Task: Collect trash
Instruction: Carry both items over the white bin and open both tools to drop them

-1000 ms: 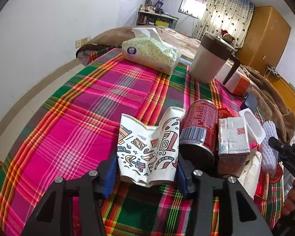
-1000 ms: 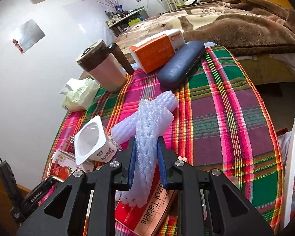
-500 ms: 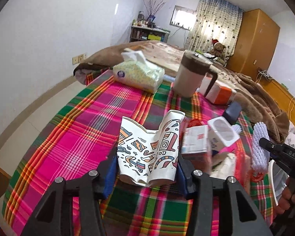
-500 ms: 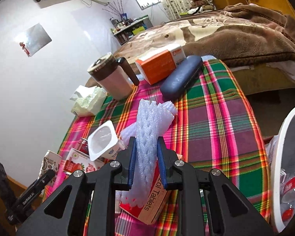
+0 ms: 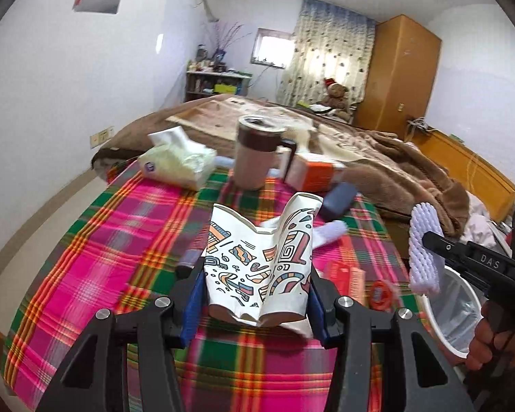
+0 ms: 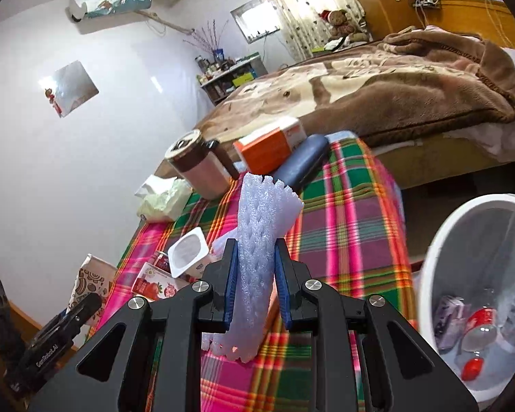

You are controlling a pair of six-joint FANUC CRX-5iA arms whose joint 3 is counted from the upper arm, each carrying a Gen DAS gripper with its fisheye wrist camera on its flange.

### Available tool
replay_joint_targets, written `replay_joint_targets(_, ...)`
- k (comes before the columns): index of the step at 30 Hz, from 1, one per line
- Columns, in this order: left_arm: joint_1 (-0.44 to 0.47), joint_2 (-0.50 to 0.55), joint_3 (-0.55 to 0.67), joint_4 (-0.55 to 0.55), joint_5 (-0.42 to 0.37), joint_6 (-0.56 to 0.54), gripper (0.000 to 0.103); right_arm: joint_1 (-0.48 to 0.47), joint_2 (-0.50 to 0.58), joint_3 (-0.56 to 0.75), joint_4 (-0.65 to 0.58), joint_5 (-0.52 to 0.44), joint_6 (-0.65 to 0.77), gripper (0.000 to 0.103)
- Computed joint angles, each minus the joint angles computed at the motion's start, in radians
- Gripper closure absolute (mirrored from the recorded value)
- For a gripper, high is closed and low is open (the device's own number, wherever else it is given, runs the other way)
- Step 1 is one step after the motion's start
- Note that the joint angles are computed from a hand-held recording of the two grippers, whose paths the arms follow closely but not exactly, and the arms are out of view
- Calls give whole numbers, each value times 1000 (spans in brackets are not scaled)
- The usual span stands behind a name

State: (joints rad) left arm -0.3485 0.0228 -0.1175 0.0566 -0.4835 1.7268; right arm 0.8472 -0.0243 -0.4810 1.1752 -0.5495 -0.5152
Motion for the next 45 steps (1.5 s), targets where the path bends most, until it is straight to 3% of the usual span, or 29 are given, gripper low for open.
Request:
replay_joint_targets(9,-87,10,26,15,16,-47,52,31,-97,-84,27,-111,-51,82)
replay_joint_targets(21,-222,121,108,130,39,-194,52,101,-214,-161,-89,-350,-5,82)
replay_joint_targets(23,-249,148,143,104,25,-183,52,96,-226,-171,-109,-361,5,82)
replay_joint_targets(33,-344,274,244,187,-11,-303,52,87,-279,-223,-223,-406,40,82)
replay_joint_targets(45,-407,393,384,152,-79,-305,50,60,-316,-242,-366,-430,157,81)
